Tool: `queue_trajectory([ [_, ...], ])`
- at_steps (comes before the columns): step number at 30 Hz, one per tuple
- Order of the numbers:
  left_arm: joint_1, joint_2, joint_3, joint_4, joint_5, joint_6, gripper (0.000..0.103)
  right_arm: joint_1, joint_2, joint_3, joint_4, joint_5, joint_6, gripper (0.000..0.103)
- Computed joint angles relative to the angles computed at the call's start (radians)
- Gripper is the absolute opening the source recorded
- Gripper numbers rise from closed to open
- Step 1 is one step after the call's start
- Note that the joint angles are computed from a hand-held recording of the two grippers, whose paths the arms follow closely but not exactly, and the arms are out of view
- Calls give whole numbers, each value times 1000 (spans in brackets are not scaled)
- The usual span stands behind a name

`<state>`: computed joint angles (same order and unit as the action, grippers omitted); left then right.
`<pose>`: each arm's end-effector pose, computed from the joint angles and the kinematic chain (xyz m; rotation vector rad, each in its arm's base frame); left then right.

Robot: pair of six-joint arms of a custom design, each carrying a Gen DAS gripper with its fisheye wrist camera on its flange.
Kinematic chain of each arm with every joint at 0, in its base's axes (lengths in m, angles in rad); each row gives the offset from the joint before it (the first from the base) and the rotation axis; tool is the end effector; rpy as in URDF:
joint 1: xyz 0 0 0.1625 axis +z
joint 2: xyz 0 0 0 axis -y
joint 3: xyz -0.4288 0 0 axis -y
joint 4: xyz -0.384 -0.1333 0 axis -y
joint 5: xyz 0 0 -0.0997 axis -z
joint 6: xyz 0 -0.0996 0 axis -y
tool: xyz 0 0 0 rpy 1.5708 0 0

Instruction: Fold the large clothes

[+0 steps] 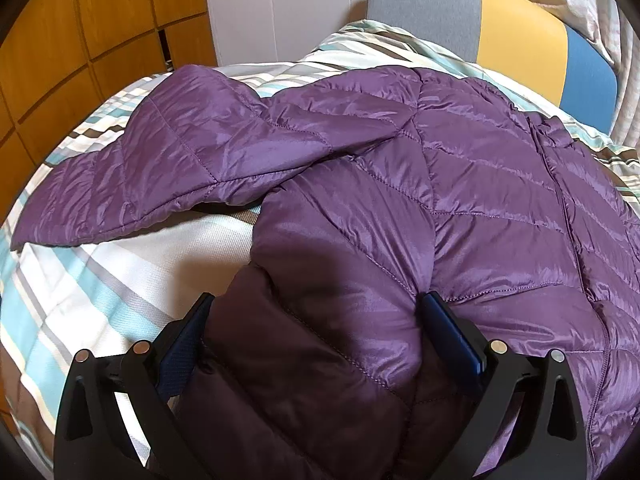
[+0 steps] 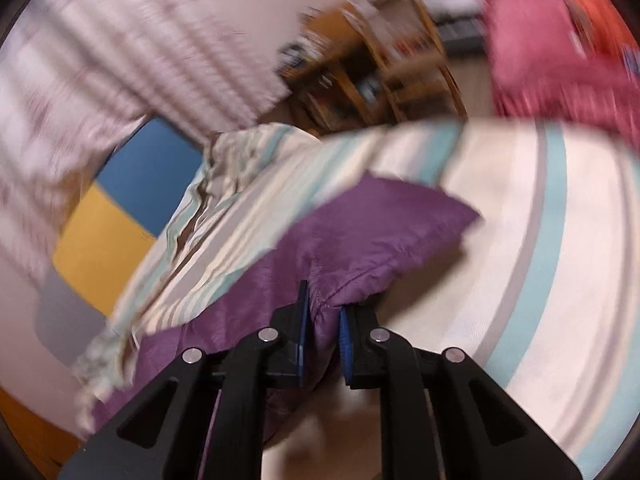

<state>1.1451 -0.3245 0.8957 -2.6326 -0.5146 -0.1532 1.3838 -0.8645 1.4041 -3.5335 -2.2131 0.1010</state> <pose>-0.1467 -0.8563 0.0953 -0.0187 2.1336 -0.8581 -0.0580 -0.7028 0.3783 -0.8296 -1.8411 1.6444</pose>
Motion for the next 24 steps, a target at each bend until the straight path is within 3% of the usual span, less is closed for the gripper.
queue_trajectory([
  [5,1,-4,11,-15,-9,0,100,102,127,-146,-84,-101,-375,11],
  [8,6,-15,24,-22,-35,-11,100,149,216,-265,-61,-117,-539,10],
  [12,6,-15,26,-30,-39,-9,100,198,318,-367,-30,-96,-689,8],
  [16,7,-17,29,-34,-43,-9,100,228,400,-454,43,-53,-769,6],
  [24,7,-18,33,-43,-47,-7,100,286,538,-612,289,52,-820,6],
])
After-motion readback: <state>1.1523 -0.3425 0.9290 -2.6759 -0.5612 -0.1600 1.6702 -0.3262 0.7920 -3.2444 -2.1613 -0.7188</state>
